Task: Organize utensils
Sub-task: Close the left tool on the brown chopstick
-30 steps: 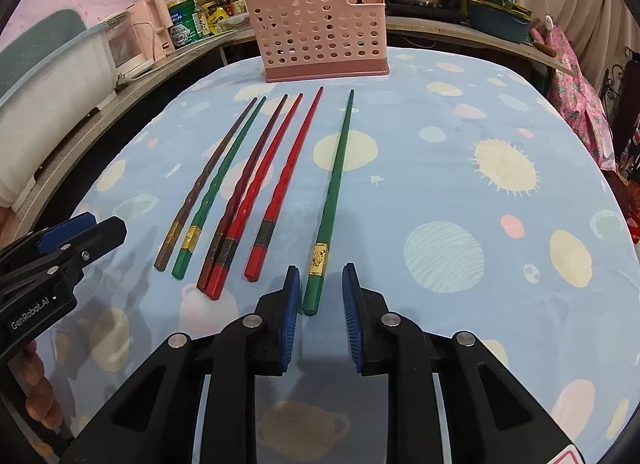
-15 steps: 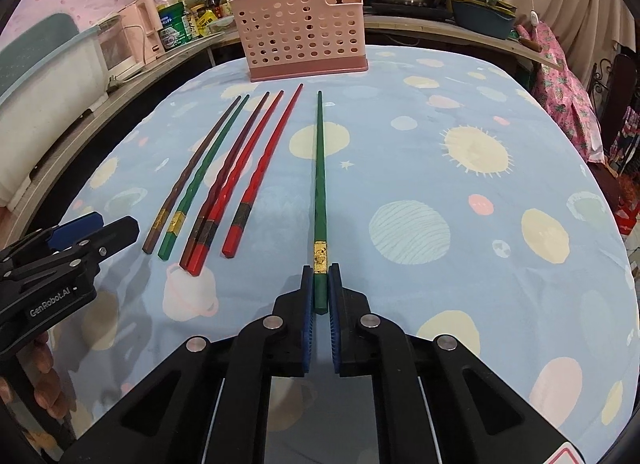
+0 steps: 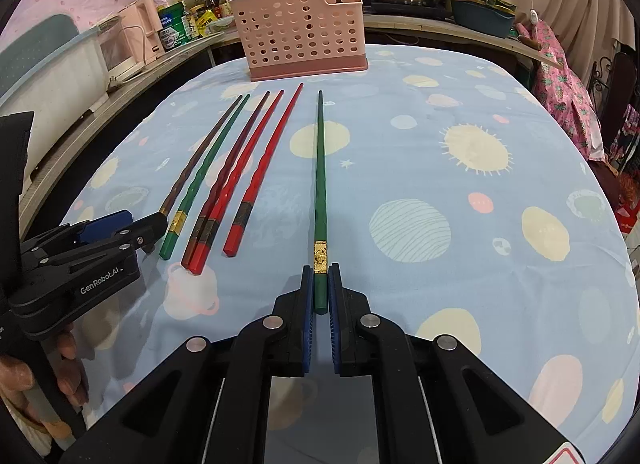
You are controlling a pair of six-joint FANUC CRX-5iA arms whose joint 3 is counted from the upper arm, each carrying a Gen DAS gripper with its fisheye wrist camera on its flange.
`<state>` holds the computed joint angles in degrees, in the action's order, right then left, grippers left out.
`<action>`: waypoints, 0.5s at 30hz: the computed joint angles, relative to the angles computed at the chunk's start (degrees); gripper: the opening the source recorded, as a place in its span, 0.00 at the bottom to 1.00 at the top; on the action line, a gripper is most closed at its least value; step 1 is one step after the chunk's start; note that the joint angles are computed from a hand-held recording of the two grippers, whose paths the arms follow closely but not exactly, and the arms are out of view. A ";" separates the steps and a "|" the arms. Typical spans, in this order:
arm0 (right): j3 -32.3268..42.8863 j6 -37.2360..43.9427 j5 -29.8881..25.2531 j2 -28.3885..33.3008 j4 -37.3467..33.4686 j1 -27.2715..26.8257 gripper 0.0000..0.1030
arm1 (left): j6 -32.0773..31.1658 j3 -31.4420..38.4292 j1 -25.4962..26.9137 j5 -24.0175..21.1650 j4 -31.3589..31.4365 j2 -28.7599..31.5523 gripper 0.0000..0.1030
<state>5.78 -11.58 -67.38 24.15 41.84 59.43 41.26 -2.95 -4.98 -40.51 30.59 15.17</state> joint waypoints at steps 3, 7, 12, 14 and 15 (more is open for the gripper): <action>0.05 0.06 0.11 -0.01 -0.07 0.01 0.07 | -1.05 -0.41 -0.01 0.02 0.78 -0.19 0.14; -0.01 -0.12 -0.06 -0.16 0.02 0.35 0.07 | -1.93 -0.74 0.54 -1.12 2.23 -0.33 0.07; -0.48 -1.40 -0.66 -1.05 1.20 1.09 0.07 | -4.00 -2.44 1.54 -1.87 4.56 -1.84 0.07; -0.73 -1.97 -1.15 -1.56 2.03 1.44 0.07 | -4.80 -3.07 2.10 -2.22 5.74 -2.73 0.07; -0.80 -2.13 -1.41 -1.77 2.33 1.56 0.07 | -4.99 -3.16 2.33 -2.47 6.13 -3.04 0.07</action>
